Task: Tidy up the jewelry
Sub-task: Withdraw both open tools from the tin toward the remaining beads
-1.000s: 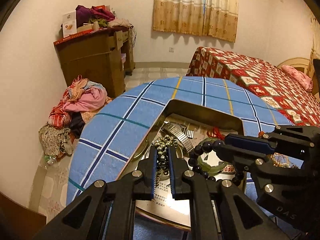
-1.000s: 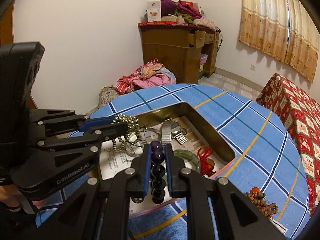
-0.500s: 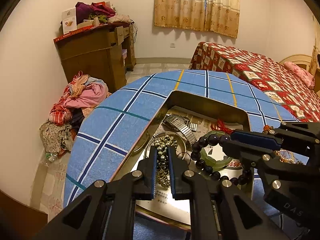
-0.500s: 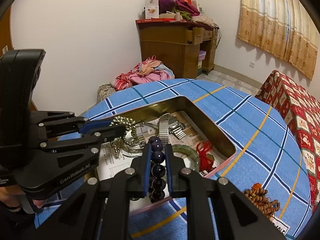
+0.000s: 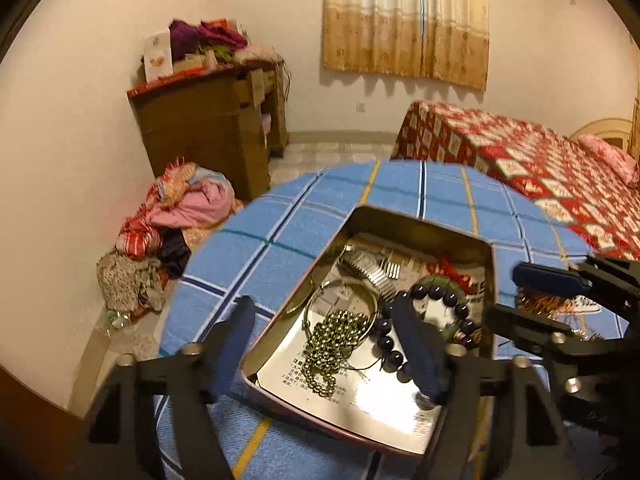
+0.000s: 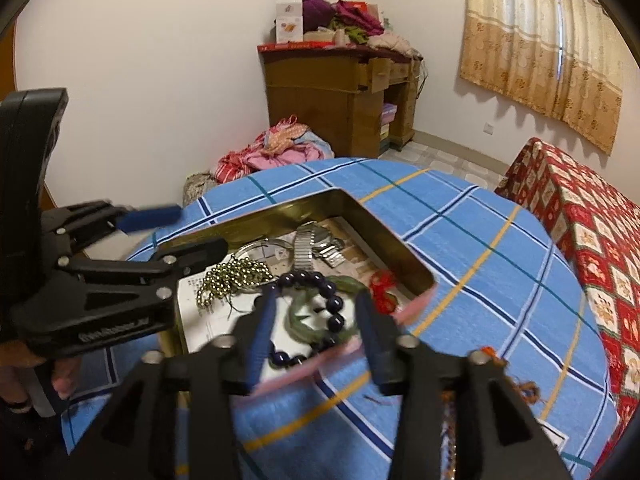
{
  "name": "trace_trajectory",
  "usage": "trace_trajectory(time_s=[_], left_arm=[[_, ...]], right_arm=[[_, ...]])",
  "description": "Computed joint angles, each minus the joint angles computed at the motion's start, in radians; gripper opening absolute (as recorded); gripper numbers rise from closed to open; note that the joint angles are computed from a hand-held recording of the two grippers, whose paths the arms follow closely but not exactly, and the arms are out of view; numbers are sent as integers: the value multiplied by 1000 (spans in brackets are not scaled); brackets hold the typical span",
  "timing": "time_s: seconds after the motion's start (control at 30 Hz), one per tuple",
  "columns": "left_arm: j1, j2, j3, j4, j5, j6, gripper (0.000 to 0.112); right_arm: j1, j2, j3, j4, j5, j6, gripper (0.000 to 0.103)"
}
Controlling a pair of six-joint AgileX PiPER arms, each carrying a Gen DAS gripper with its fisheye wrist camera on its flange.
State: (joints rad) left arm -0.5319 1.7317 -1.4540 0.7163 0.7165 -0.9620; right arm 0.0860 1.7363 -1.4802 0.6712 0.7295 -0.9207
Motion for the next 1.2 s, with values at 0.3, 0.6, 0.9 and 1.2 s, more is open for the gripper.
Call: trace_trajectory(time_s=[0.3, 0.6, 0.9, 1.2], left_arm=[[-157, -16, 22, 139, 46, -171, 72], [-293, 116, -119, 56, 68, -54, 72], [-314, 207, -210, -71, 76, 13, 72], [-356, 253, -267, -124, 88, 73, 72]], right_arm=[[-280, -114, 184, 38, -28, -22, 47], [-406, -125, 267, 8, -27, -20, 47], [-372, -132, 342, -15, -109, -123, 13], [-464, -164, 374, 97, -63, -239, 12]])
